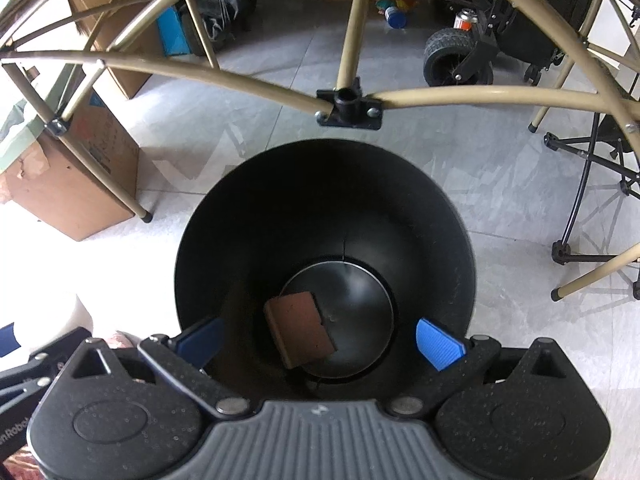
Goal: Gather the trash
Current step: 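Move the left tool over the bin and open it to drop the white sponge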
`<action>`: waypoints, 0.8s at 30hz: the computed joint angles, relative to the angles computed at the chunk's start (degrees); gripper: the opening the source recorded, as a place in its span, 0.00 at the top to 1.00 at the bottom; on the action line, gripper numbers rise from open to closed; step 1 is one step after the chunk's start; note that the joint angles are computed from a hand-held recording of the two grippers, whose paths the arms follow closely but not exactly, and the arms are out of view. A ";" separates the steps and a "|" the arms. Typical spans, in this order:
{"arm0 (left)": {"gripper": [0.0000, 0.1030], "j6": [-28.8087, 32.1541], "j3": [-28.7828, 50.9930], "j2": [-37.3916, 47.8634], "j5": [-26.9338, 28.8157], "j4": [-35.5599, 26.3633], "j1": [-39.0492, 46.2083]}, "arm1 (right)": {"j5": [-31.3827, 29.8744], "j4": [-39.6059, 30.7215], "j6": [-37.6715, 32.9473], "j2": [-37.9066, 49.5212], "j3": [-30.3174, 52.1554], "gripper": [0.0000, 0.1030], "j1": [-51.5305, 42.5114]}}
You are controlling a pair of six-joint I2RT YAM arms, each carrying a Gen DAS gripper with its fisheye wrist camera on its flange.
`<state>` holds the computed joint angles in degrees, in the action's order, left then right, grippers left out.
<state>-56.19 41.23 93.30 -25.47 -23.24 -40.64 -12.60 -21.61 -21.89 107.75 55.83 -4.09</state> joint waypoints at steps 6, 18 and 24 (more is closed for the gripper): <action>0.43 0.99 3.36 2.25 -0.11 -0.86 -1.09 | -2.24 -0.90 -1.09 -2.12 0.23 0.00 -3.84; 0.44 7.38 15.96 11.20 0.28 -1.47 -3.52 | -5.91 -2.04 -2.63 -2.66 3.55 0.00 -13.86; 0.43 9.79 22.89 16.78 2.14 -1.72 -3.91 | -6.37 -2.30 -2.11 0.06 7.12 0.00 -18.41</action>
<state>-46.39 64.12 110.08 -23.33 -24.96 -44.55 -18.97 -23.90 -24.00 107.81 62.95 -22.49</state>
